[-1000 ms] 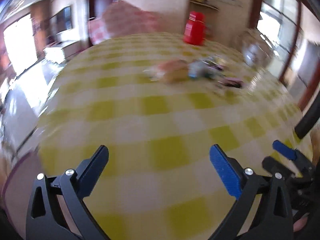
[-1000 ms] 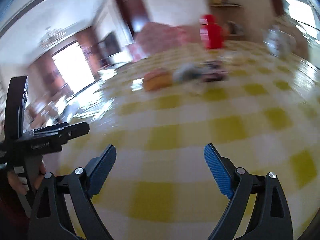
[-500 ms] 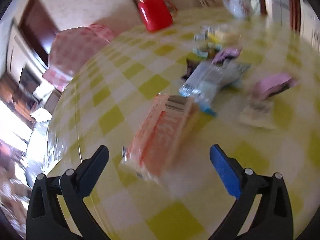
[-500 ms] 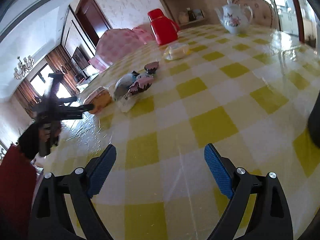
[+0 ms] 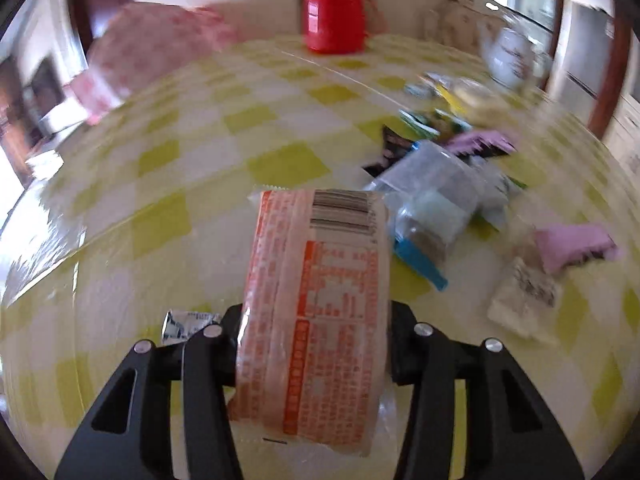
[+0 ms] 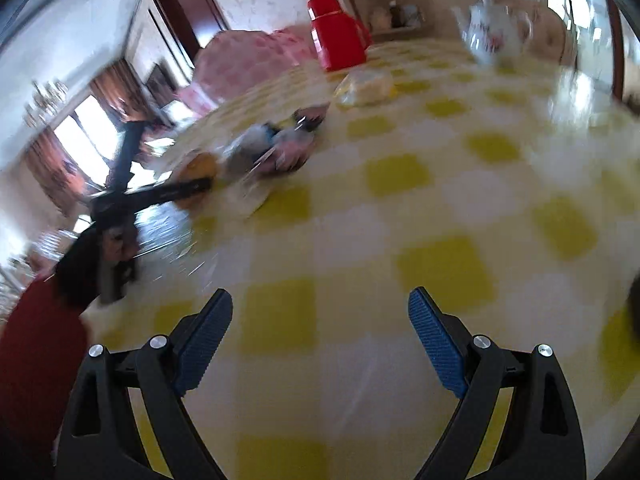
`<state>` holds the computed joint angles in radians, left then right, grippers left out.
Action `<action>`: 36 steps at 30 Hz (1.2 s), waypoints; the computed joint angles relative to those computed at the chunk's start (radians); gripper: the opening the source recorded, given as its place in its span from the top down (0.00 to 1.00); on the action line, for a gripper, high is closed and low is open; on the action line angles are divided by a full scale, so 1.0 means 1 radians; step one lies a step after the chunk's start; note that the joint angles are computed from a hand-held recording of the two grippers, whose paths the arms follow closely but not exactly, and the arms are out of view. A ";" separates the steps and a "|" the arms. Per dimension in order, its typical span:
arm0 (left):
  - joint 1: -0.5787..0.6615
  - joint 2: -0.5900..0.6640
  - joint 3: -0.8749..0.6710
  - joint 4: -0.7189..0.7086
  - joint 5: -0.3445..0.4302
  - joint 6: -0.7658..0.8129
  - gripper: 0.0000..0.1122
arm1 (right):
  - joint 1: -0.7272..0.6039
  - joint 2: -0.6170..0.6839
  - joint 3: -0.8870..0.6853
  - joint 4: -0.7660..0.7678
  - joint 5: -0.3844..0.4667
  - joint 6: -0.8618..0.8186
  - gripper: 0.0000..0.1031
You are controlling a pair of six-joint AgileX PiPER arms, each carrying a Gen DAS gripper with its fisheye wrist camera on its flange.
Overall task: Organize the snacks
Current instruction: 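Move both tools back over the table toward the remaining snacks, then grasp the orange-printed bread bag with the left tool while the right tool grasps the clear round bun bag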
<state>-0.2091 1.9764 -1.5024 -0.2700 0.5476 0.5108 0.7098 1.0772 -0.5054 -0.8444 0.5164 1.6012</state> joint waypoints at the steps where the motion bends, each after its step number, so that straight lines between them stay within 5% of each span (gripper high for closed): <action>1: -0.007 0.006 -0.013 0.013 0.003 -0.056 0.56 | -0.068 0.038 -0.046 0.012 -0.001 -0.056 0.16; 3: -0.013 0.028 -0.052 0.023 0.018 -0.174 0.53 | -0.229 0.103 -0.124 0.050 -0.069 -0.154 0.16; 5: -0.034 0.051 -0.088 0.038 0.041 -0.201 0.31 | -0.378 0.206 -0.222 0.119 -0.131 -0.267 0.16; 8: -0.083 0.057 -0.091 0.220 0.036 -0.346 0.19 | -0.559 0.350 -0.349 0.390 -0.230 -0.560 0.16; 13: -0.042 0.055 -0.086 0.211 0.030 -0.446 0.17 | -0.704 0.611 -0.581 0.890 -0.306 -0.950 0.16; 17: -0.014 0.041 -0.069 0.116 0.015 -0.389 0.17 | -0.745 0.762 -0.791 1.168 -0.236 -1.172 0.16; 22: 0.013 0.036 -0.060 0.013 0.005 -0.310 0.17 | -0.720 1.028 -1.204 0.992 0.069 -0.945 0.13; 27: 0.012 0.034 -0.058 0.005 0.002 -0.310 0.17 | -0.659 1.142 -1.414 0.809 0.198 -0.835 0.04; 32: 0.011 0.034 -0.058 0.004 0.003 -0.313 0.17 | -0.592 1.349 -1.809 0.605 0.539 -0.870 0.04; 34: 0.012 0.031 -0.055 -0.001 0.002 -0.310 0.17 | -0.566 1.367 -1.823 0.543 0.566 -0.894 0.05; 36: 0.013 0.031 -0.055 -0.002 0.002 -0.314 0.17 | -0.558 1.297 -1.677 0.498 0.475 -0.856 0.16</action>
<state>-0.1960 2.0073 -1.5571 -0.2718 0.5494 0.1967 0.1514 2.3745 -2.1826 -0.3459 0.9914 0.7452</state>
